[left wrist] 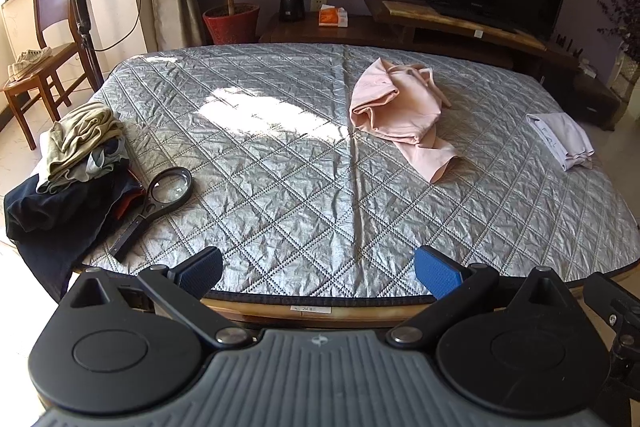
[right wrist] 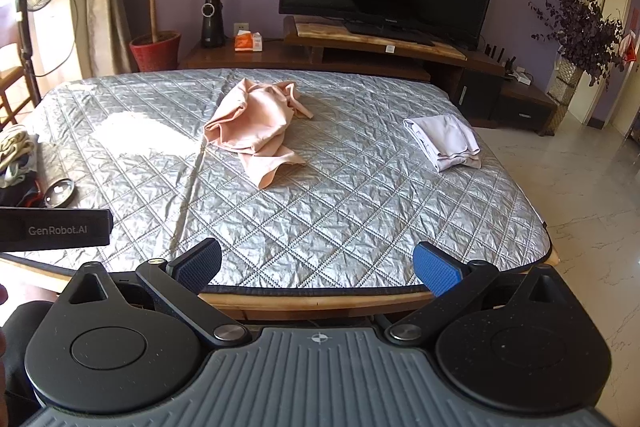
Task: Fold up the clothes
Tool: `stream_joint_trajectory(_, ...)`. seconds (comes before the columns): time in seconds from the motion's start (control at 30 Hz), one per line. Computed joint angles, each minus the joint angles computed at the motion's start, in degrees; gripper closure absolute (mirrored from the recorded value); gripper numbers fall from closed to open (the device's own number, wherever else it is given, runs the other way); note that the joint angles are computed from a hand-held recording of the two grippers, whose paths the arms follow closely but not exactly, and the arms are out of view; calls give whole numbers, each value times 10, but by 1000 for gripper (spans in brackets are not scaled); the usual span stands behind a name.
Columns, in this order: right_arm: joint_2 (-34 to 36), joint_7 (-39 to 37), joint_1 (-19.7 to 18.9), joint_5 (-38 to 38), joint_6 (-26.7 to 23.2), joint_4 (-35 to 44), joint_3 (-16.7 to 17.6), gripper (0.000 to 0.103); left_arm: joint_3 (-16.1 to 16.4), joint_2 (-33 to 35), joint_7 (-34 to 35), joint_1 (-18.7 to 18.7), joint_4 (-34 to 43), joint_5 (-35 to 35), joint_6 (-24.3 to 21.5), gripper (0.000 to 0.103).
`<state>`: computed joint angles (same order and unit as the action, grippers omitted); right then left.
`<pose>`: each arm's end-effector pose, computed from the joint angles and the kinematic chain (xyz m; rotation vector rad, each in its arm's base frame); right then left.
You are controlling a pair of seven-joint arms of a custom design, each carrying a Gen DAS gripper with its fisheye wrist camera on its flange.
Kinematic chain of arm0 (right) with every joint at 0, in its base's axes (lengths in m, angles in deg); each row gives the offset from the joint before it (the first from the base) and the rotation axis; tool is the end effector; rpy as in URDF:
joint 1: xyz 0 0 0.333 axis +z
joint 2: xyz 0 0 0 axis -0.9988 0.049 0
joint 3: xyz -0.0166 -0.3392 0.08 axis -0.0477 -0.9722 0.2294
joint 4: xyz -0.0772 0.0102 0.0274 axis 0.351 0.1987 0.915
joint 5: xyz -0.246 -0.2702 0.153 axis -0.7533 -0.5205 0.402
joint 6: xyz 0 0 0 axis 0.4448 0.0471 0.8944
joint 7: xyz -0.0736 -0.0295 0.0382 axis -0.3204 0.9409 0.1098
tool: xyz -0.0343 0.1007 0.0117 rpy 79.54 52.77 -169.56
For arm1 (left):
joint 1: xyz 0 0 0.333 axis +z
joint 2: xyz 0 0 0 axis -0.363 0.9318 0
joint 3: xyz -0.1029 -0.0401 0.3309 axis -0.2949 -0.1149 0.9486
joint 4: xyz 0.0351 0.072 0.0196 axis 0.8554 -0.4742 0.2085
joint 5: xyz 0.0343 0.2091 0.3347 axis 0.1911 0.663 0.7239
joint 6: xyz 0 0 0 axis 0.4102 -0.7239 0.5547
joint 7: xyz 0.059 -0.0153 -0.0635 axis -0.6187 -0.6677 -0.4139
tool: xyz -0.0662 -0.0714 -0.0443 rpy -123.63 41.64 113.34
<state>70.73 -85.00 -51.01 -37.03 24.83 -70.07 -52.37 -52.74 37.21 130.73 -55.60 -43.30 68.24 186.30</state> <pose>0.3463 0.3770 0.5032 -1.1983 2.3444 -1.0914 0.4874 -0.5046 0.4934 -1.3424 2.2856 -0.8760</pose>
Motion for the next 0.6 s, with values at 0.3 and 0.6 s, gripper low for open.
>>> stream_joint_trajectory(0.3, 0, 3, -1, 1, 6, -3, -1, 1, 23, -8, -117, -19, 2, 71, -37, 1)
stream_joint_trajectory(0.6, 5, 0, 1, -1, 12, 0, -1, 1, 16, -14, -187, -8, 1, 103, -74, 1)
